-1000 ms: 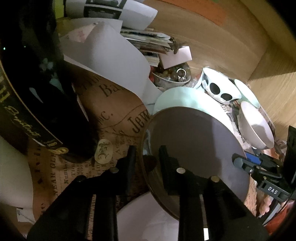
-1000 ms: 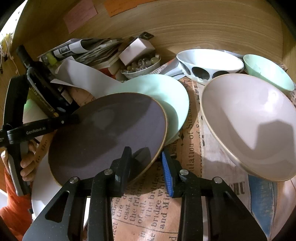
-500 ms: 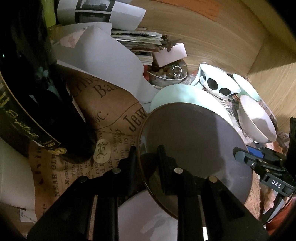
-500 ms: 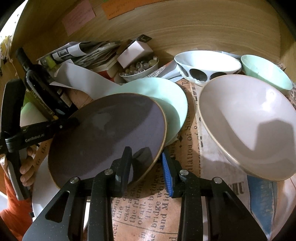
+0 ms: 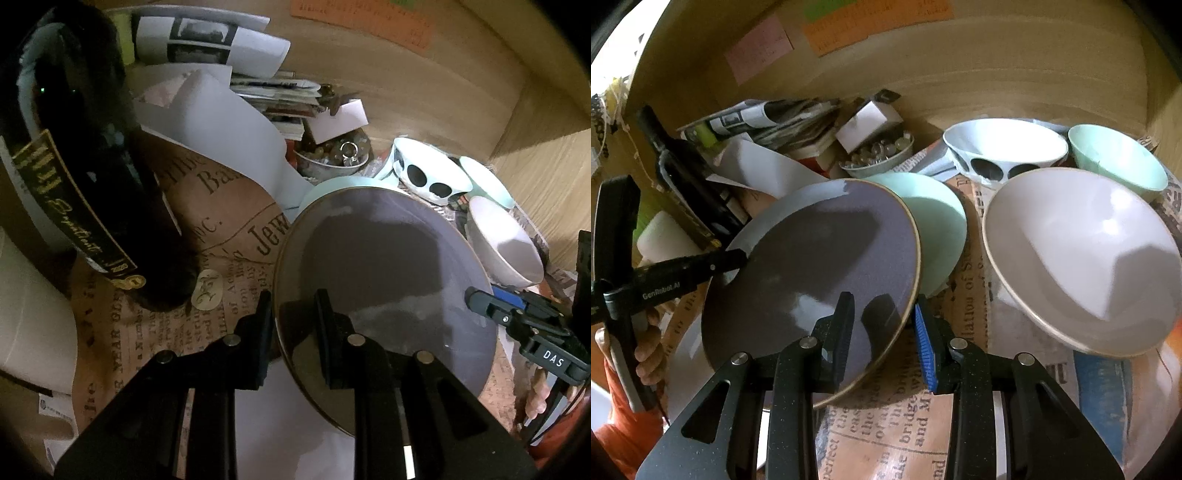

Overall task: Organize plates and bowls
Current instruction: 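Lift the dark brown plate with both tools toward the pink bowl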

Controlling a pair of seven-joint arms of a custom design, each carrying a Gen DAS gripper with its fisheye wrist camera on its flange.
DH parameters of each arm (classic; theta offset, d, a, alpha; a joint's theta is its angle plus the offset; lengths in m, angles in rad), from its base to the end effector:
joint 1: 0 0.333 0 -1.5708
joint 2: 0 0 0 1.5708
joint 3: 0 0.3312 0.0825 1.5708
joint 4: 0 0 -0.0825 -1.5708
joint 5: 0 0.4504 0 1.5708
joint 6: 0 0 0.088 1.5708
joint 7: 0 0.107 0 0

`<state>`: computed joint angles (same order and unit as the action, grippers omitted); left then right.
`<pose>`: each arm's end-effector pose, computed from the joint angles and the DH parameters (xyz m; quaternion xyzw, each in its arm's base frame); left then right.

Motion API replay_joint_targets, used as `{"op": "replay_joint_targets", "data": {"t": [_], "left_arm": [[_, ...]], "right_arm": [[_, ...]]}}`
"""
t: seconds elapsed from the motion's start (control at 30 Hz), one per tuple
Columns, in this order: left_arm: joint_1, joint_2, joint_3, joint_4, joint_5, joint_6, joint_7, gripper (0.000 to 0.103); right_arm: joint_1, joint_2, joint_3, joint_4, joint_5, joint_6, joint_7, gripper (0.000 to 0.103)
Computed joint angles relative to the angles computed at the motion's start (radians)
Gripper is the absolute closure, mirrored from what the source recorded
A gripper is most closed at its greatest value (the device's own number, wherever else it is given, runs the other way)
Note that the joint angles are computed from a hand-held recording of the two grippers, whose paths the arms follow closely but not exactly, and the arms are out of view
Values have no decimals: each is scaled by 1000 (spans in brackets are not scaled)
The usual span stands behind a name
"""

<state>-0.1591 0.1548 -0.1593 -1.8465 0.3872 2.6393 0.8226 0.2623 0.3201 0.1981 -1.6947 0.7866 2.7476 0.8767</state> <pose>0.6726 -0.2262 0.5008 -0.7173 0.6103 -0.2679 0.2031 0.6966 0.2956 0.4735 -0.7728 0.4609 -0.0762 0.4296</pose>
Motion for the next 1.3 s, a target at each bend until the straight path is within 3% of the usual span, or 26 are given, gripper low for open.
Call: {"op": "replay_joint_targets", "data": {"t": [0.57, 0.87, 1.3], "left_arm": [[-27, -75, -15, -63, 97, 22, -112, 82], [-44, -104, -30, -84, 164, 21, -185, 82], [-75, -119, -55, -93, 163, -3, -225, 82]], "right_arm": [[-15, -106, 1, -109, 176, 36, -148, 74], [-1, -170, -27, -178, 268, 41, -228, 74], [18, -263, -77, -287, 372, 26, -325, 74]]}}
